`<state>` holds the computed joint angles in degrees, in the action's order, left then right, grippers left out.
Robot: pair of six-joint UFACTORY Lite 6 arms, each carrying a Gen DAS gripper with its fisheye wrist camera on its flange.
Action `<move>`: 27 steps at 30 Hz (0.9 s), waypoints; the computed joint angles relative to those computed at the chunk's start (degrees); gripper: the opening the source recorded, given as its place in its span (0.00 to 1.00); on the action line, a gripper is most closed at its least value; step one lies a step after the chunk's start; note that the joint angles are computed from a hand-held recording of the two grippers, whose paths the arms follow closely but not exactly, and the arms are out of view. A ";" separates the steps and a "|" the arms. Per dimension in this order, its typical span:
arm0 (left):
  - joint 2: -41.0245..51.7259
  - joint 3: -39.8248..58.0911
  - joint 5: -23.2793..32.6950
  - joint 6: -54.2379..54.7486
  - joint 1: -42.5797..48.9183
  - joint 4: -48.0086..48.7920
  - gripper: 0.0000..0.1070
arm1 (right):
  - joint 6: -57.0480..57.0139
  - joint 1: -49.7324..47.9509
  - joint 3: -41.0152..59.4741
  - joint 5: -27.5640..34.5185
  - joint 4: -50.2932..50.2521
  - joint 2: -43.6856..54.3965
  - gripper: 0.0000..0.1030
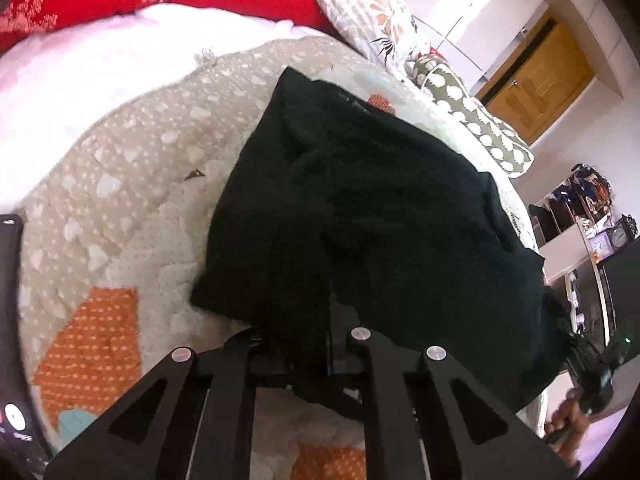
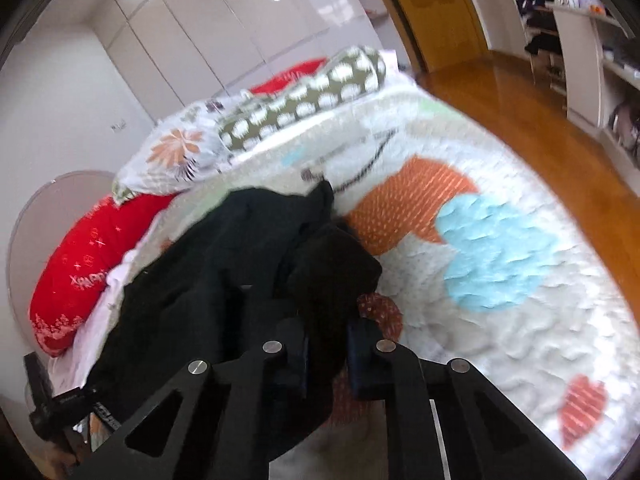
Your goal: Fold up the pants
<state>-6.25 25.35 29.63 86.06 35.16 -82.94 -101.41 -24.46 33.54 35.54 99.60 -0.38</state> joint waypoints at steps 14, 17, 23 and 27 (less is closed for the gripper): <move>-15.61 -10.11 12.50 -7.01 18.23 23.13 0.06 | 13.23 -39.85 -13.34 13.84 -41.66 -16.79 0.39; -14.87 -10.27 14.11 -5.83 20.83 23.14 0.07 | 10.34 -44.25 -11.29 15.36 -41.34 -13.38 0.46; -21.74 -12.16 12.41 -8.96 18.37 25.14 0.07 | 9.57 -49.41 -7.99 18.69 -43.14 -11.10 0.47; -21.64 -12.60 10.91 -9.49 18.17 25.89 0.08 | 6.51 -47.27 -14.23 17.46 -42.00 -23.82 0.45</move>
